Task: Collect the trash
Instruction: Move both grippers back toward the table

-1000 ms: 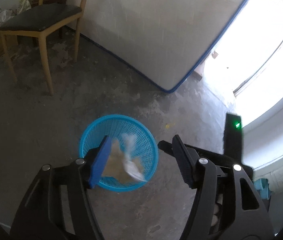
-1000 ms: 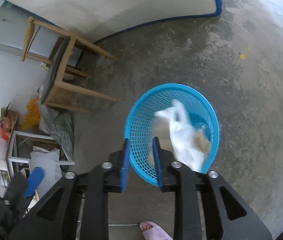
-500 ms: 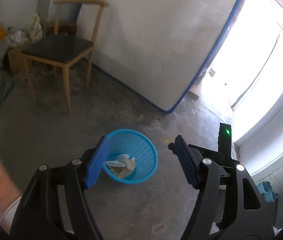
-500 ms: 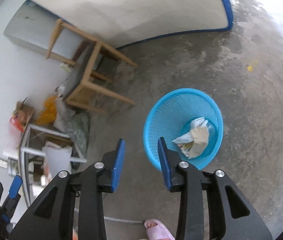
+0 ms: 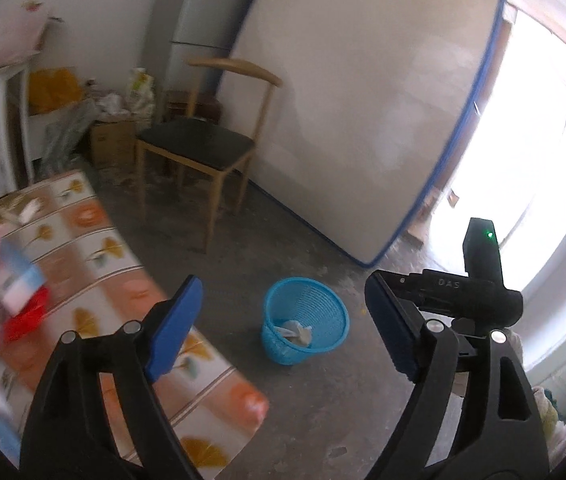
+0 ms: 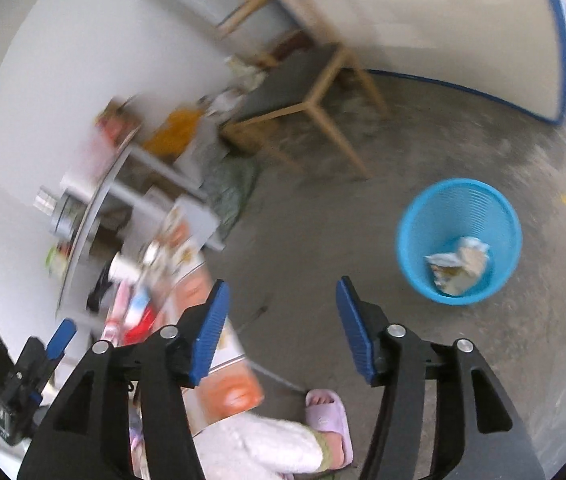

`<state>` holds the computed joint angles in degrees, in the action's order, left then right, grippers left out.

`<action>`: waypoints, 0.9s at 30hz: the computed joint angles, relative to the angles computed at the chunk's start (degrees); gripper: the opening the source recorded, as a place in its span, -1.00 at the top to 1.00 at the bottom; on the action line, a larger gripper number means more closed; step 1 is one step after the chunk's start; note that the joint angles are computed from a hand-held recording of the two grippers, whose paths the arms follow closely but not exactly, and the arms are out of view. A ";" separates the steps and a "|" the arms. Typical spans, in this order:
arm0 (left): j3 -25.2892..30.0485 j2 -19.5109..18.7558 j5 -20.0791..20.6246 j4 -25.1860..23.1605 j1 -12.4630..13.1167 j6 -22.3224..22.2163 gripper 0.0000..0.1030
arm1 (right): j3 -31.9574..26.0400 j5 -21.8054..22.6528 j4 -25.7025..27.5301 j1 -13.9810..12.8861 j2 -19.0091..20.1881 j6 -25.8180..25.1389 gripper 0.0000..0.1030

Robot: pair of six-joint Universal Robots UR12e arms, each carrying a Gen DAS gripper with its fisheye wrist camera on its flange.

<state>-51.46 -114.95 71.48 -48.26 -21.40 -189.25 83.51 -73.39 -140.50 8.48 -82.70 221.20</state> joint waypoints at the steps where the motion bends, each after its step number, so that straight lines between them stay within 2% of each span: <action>1: -1.72 1.26 0.91 1.09 0.54 -1.02 -0.57 | -2.43 0.49 1.64 1.14 1.11 -2.05 -0.08; 9: -9.74 8.18 8.09 3.56 4.81 -6.95 -0.61 | -16.58 2.12 11.47 7.08 8.41 -12.83 -0.26; 13: -10.65 9.57 10.63 2.99 6.97 -9.41 -0.61 | -24.32 1.88 16.53 9.83 12.69 -17.40 -0.31; 20: -9.18 10.18 9.68 -1.05 11.55 -13.26 -0.62 | -40.59 1.05 28.66 12.75 21.30 -22.32 -0.35; 22: -8.35 9.75 8.79 -2.38 12.71 -14.16 -0.62 | -44.52 0.56 30.73 13.28 23.23 -23.15 -0.43; 27: -5.45 8.47 6.78 -6.36 15.60 -15.14 -0.62 | -54.11 0.15 34.61 14.31 28.34 -23.95 -0.48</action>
<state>-56.91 -106.47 78.26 -54.62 -5.80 -204.38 29.41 -73.24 -105.89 22.79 -54.35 197.25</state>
